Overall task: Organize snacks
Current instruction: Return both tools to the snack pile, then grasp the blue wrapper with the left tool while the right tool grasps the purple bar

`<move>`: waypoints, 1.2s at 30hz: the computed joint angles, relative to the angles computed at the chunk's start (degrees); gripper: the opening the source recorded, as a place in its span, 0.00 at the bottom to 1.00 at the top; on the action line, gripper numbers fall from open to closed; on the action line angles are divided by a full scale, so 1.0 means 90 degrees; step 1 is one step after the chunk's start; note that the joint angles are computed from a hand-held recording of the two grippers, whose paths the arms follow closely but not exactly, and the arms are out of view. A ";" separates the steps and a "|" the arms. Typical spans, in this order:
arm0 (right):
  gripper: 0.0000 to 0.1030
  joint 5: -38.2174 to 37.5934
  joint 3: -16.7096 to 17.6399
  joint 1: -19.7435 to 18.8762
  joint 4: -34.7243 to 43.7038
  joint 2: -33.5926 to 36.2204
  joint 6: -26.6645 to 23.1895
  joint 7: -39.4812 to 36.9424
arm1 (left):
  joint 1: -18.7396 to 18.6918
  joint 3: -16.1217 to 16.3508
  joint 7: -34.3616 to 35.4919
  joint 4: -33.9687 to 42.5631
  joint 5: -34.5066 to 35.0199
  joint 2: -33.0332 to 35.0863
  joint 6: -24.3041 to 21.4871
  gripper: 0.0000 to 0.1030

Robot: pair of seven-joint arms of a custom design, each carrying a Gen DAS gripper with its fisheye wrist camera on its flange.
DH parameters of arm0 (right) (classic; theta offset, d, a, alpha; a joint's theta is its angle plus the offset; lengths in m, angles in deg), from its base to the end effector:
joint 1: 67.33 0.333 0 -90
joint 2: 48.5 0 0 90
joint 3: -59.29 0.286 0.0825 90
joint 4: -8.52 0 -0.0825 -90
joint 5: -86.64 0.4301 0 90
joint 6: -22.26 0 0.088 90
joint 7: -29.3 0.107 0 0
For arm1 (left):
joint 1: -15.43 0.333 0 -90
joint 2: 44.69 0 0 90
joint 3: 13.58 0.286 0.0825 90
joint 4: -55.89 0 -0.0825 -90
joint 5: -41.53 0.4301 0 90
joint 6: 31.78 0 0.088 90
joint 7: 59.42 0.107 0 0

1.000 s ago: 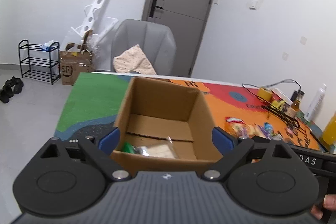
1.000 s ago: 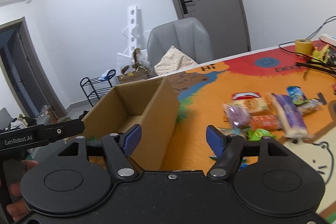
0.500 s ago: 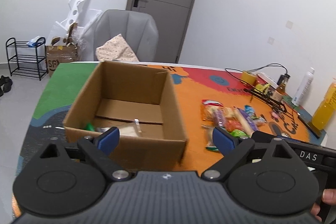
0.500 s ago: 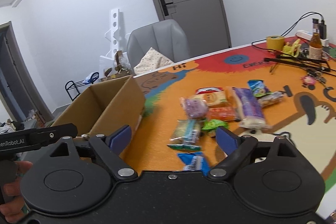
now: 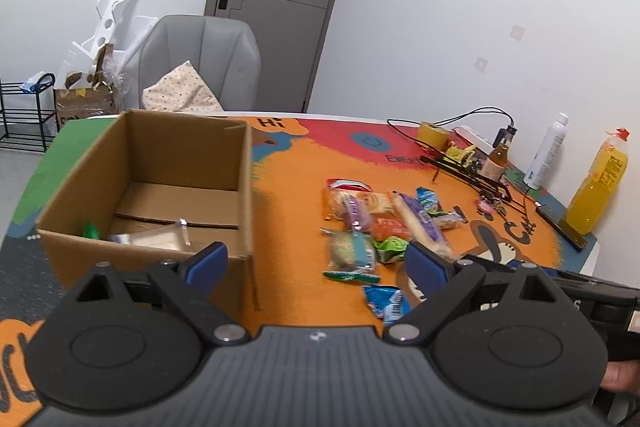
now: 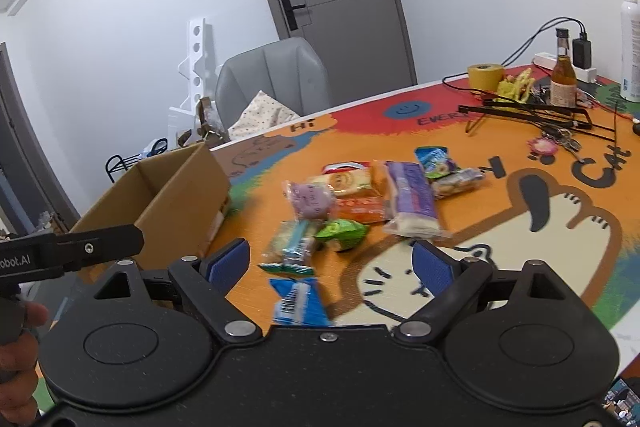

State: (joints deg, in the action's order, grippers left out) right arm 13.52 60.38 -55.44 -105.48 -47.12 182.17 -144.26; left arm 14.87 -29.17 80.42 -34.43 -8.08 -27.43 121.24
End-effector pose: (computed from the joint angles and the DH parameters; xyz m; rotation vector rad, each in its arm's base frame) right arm 0.6110 0.1858 0.4632 -1.2375 1.8419 -0.8837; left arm 0.7149 -0.1593 0.5132 -1.3089 2.1463 -1.3704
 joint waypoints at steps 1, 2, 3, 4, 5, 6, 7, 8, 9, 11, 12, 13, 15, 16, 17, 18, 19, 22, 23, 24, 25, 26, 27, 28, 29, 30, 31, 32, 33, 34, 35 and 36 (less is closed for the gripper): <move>0.87 0.0006 -0.0010 -0.0011 -0.0053 -0.0034 0.0016 0.0003 | -0.0015 -0.0022 0.0014 -0.0021 -0.0023 -0.0007 0.0027 0.92; 0.87 -0.0011 -0.0017 -0.0025 -0.0104 -0.0068 0.0030 0.0009 | -0.0027 -0.0040 0.0039 -0.0052 -0.0045 -0.0024 0.0051 0.92; 0.87 -0.0051 -0.0018 -0.0040 -0.0143 -0.0092 0.0025 0.0022 | -0.0042 -0.0065 0.0086 -0.0076 -0.0074 -0.0032 0.0067 0.92; 0.86 -0.0085 -0.0016 -0.0054 -0.0171 -0.0109 0.0010 0.0033 | -0.0054 -0.0085 0.0135 -0.0092 -0.0107 -0.0034 0.0069 0.92; 0.86 -0.0124 -0.0018 -0.0074 -0.0211 -0.0134 0.0013 0.0057 | -0.0065 -0.0103 0.0181 -0.0106 -0.0140 -0.0034 0.0060 0.92; 0.86 -0.0144 -0.0020 -0.0096 -0.0230 -0.0139 0.0030 0.0084 | -0.0088 -0.0114 0.0206 -0.0108 -0.0154 -0.0021 0.0059 0.92; 0.84 -0.0133 -0.0027 -0.0122 -0.0252 -0.0143 0.0055 0.0102 | -0.0118 -0.0115 0.0194 -0.0100 -0.0141 -0.0004 0.0068 0.92; 0.83 -0.0117 -0.0035 -0.0147 -0.0273 -0.0143 0.0091 0.0118 | -0.0139 -0.0121 0.0192 -0.0105 -0.0145 0.0005 0.0081 0.91; 0.81 -0.0105 -0.0044 -0.0173 -0.0284 -0.0133 0.0139 0.0132 | -0.0156 -0.0130 0.0199 -0.0073 -0.0140 0.0044 0.0057 0.91; 0.80 -0.0026 -0.0061 -0.0212 -0.0289 -0.0096 0.0202 0.0082 | -0.0194 -0.0120 0.0122 -0.0018 -0.0054 0.0106 -0.0005 0.90; 0.79 0.0005 -0.0067 -0.0224 -0.0287 -0.0076 0.0214 0.0061 | -0.0217 -0.0115 0.0063 0.0031 0.0002 0.0159 -0.0041 0.90; 0.77 0.0039 -0.0077 -0.0236 -0.0282 -0.0051 0.0227 0.0053 | -0.0226 -0.0123 0.0040 0.0067 0.0031 0.0201 -0.0062 0.90; 0.76 0.0089 -0.0101 -0.0256 -0.0292 -0.0032 0.0268 0.0039 | -0.0253 -0.0145 0.0007 0.0103 0.0092 0.0265 -0.0042 0.89; 0.76 0.0166 -0.0109 -0.0263 -0.0291 -0.0018 0.0250 -0.0024 | -0.0270 -0.0152 -0.0018 0.0146 0.0146 0.0313 -0.0058 0.89; 0.76 0.0224 -0.0112 -0.0264 -0.0302 -0.0020 0.0220 -0.0092 | -0.0292 -0.0153 -0.0067 0.0189 0.0212 0.0365 -0.0069 0.88; 0.76 0.0267 -0.0119 -0.0269 -0.0312 -0.0023 0.0191 -0.0166 | -0.0320 -0.0149 -0.0149 0.0251 0.0296 0.0431 -0.0092 0.87; 0.76 0.0276 -0.0127 -0.0277 -0.0330 -0.0033 0.0170 -0.0199 | -0.0339 -0.0158 -0.0219 0.0304 0.0356 0.0489 -0.0105 0.87; 0.74 0.0326 -0.0155 -0.0322 -0.0379 -0.0063 0.0143 -0.0191 | -0.0406 -0.0194 -0.0369 0.0414 0.0540 0.0651 -0.0084 0.86; 0.73 0.0346 -0.0164 -0.0340 -0.0396 -0.0073 0.0137 -0.0179 | -0.0428 -0.0199 -0.0426 0.0456 0.0622 0.0704 -0.0090 0.84; 0.72 0.0357 -0.0170 -0.0359 -0.0402 -0.0072 0.0132 -0.0169 | -0.0481 -0.0178 -0.0541 0.0523 0.0769 0.0782 -0.0119 0.82; 0.71 0.0348 -0.0180 -0.0379 -0.0411 -0.0073 0.0134 -0.0141 | -0.0507 -0.0174 -0.0629 0.0572 0.0878 0.0836 -0.0148 0.81; 0.70 0.0354 -0.0185 -0.0395 -0.0410 -0.0067 0.0139 -0.0135 | -0.0550 -0.0157 -0.0737 0.0648 0.1023 0.0915 -0.0198 0.79; 0.70 0.0362 -0.0195 -0.0415 -0.0411 -0.0055 0.0160 -0.0122 | -0.0574 -0.0154 -0.0817 0.0687 0.1132 0.0965 -0.0217 0.78; 0.70 0.0375 -0.0210 -0.0437 -0.0401 -0.0032 0.0201 -0.0119 | -0.0600 -0.0150 -0.0893 0.0740 0.1244 0.1026 -0.0239 0.78; 0.70 0.0395 -0.0223 -0.0454 -0.0392 -0.0009 0.0240 -0.0125 | -0.0636 -0.0135 -0.0988 0.0784 0.1368 0.1077 -0.0249 0.77; 0.70 0.0428 -0.0235 -0.0468 -0.0373 0.0023 0.0280 -0.0150 | -0.0667 -0.0120 -0.1088 0.0824 0.1487 0.1124 -0.0263 0.76; 0.69 0.0433 -0.0251 -0.0479 -0.0354 0.0056 0.0328 -0.0157 | -0.0695 -0.0106 -0.1187 0.0894 0.1607 0.1189 -0.0305 0.75; 0.69 0.0428 -0.0266 -0.0486 -0.0329 0.0090 0.0373 -0.0158 | -0.0739 -0.0068 -0.1328 0.0985 0.1765 0.1265 -0.0384 0.72; 0.69 0.0418 -0.0284 -0.0492 -0.0305 0.0124 0.0416 -0.0154 | -0.0777 -0.0030 -0.1467 0.1066 0.1919 0.1330 -0.0460 0.69; 0.69 0.0430 -0.0305 -0.0499 -0.0280 0.0160 0.0462 -0.0162 | -0.0808 -0.0004 -0.1590 0.1146 0.2053 0.1396 -0.0519 0.67; 0.69 0.0457 -0.0324 -0.0503 -0.0244 0.0209 0.0509 -0.0171 | -0.0839 0.0030 -0.1722 0.1232 0.2197 0.1466 -0.0607 0.64; 0.70 0.0480 -0.0344 -0.0503 -0.0209 0.0252 0.0552 -0.0183 | -0.0869 0.0068 -0.1866 0.1353 0.2349 0.1554 -0.0752 0.58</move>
